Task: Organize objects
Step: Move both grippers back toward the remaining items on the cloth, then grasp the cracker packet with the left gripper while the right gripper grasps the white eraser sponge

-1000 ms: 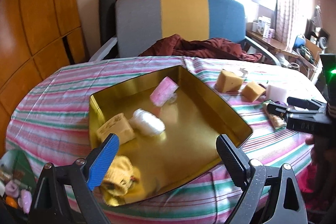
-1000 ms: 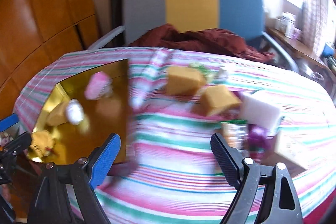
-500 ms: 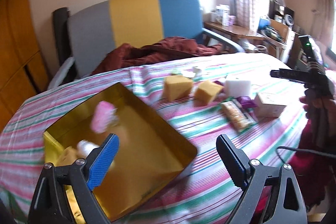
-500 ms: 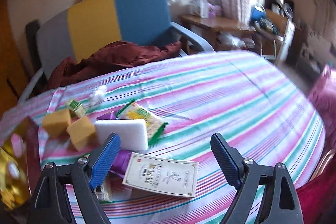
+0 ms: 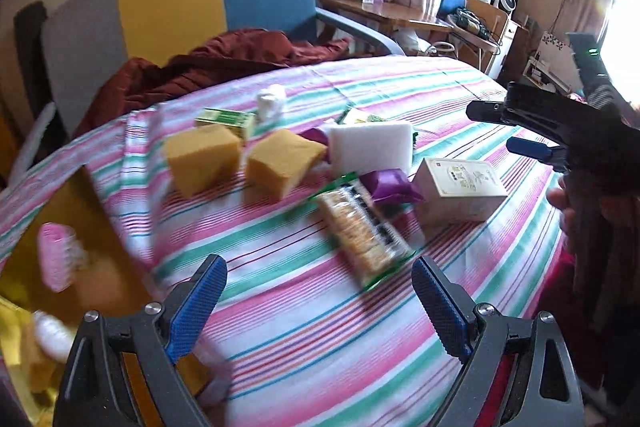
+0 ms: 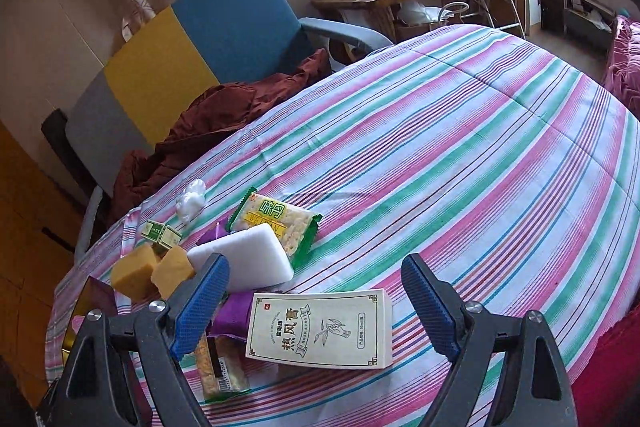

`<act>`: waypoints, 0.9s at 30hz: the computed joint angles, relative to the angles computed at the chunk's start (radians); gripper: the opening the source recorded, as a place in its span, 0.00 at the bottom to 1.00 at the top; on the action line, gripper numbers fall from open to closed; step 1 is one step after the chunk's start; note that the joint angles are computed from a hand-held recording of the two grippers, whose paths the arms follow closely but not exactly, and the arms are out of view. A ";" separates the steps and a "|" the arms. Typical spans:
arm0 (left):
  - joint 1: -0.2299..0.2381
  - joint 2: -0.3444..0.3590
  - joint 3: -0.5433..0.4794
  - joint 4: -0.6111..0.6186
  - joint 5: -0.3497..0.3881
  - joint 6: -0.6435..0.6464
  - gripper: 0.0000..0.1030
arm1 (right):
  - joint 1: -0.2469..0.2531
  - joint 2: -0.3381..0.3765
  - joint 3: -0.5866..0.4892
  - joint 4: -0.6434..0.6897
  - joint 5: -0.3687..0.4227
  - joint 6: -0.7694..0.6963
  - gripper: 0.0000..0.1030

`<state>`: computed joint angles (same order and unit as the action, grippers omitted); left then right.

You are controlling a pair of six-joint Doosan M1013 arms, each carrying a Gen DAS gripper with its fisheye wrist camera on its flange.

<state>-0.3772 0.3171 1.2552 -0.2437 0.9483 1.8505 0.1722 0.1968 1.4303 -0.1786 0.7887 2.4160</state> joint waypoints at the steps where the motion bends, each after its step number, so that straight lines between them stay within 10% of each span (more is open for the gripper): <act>1: -0.005 0.012 -0.012 0.002 0.013 -0.008 0.92 | 0.000 0.001 -0.001 0.005 0.000 -0.006 0.87; 16: -0.066 0.156 -0.137 0.111 0.098 -0.120 0.91 | -0.003 0.023 -0.023 0.070 0.025 -0.105 0.87; 21: -0.054 0.138 -0.087 0.093 0.035 -0.086 0.45 | -0.005 0.023 -0.024 0.082 0.024 -0.118 0.87; 27: -0.031 0.056 0.041 0.028 -0.041 0.019 0.45 | 0.004 0.028 -0.032 0.062 0.040 -0.129 0.87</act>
